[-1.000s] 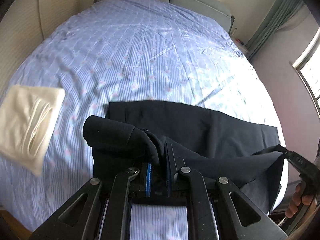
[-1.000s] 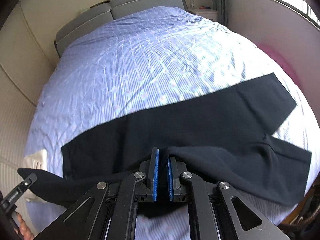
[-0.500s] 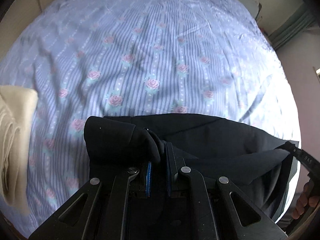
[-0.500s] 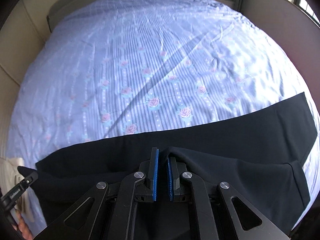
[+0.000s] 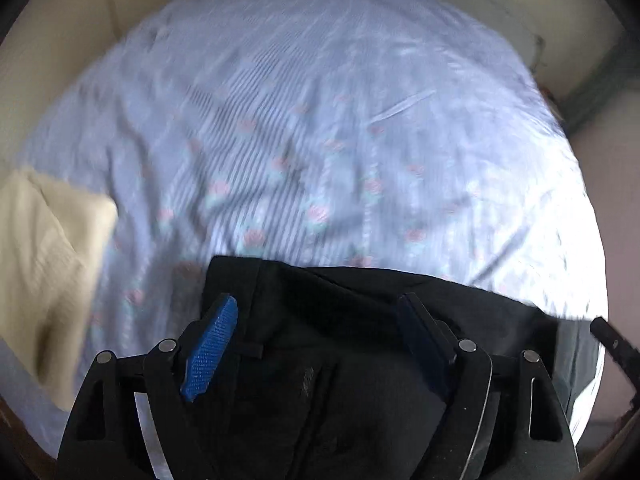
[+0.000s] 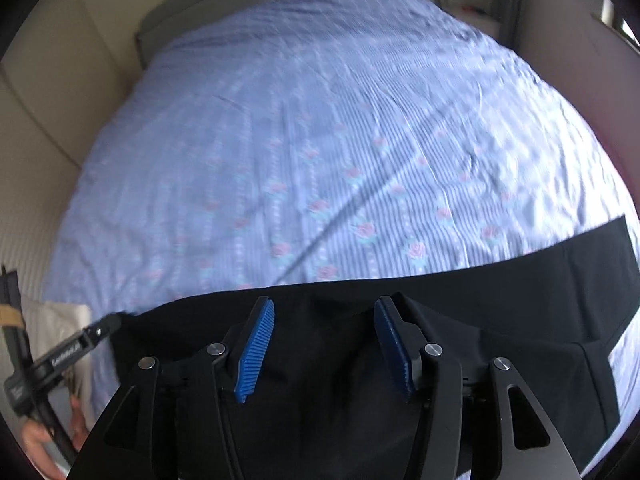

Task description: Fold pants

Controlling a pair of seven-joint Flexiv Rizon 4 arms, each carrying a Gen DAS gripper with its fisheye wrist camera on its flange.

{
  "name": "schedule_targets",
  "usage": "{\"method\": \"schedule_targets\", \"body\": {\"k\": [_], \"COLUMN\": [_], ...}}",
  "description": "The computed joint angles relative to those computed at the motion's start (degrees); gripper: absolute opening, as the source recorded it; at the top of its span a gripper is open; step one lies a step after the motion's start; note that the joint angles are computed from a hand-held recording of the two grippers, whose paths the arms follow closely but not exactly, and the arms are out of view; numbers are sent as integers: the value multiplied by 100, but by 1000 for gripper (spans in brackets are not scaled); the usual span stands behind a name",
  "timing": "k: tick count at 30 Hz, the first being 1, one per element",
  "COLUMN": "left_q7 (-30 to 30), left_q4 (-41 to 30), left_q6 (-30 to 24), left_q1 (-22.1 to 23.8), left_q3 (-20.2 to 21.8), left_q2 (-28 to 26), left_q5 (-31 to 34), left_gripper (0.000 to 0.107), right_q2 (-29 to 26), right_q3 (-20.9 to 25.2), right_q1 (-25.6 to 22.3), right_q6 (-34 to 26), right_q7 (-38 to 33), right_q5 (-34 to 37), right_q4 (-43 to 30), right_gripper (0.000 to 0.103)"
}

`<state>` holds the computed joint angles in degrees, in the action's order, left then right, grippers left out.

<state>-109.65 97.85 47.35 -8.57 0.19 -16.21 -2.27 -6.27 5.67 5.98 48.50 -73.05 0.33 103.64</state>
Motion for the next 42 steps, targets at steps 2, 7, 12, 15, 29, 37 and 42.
{"method": "schedule_targets", "body": {"k": [2,7,12,15,29,37,42], "left_q7": [338,1436,1565,1519,-582,-918,-838], "left_q4": [220,771,1140,1215,-370,-1733,-2379], "left_q6": [137,313,438,477,-550,-1430,-1964], "left_q1": [3,-144,-555,-792,-2229,-3015,-3282], "left_q3": [-109,-380,-543,-666,-1368,-1194,-1089], "left_q2": [278,947,1516,1681,365,-937,-1580], "left_q5": [-185,-777,-943,-1092,293,565,488], "left_gripper": [82,82,82,82,82,82,82], "right_q2": [365,1254,2189,2664,3247,2367,1863], "right_q3": [40,-37,-272,-475,-2004,-2494,-2512], "right_q1": [-52,-171,-404,-586,-1958,-2843,-3298], "right_q6": [-21,-372,-979,-1275,-2334,-2863,-3098], "right_q7": [-77,-345,-499,-699,-2171,-2667,-2599], "right_q5": [58,269,311,348,553,916,1296], "right_q4": [213,680,1098,1298,1745,1695,1686], "right_gripper": [58,59,60,60,62,62,62]}}
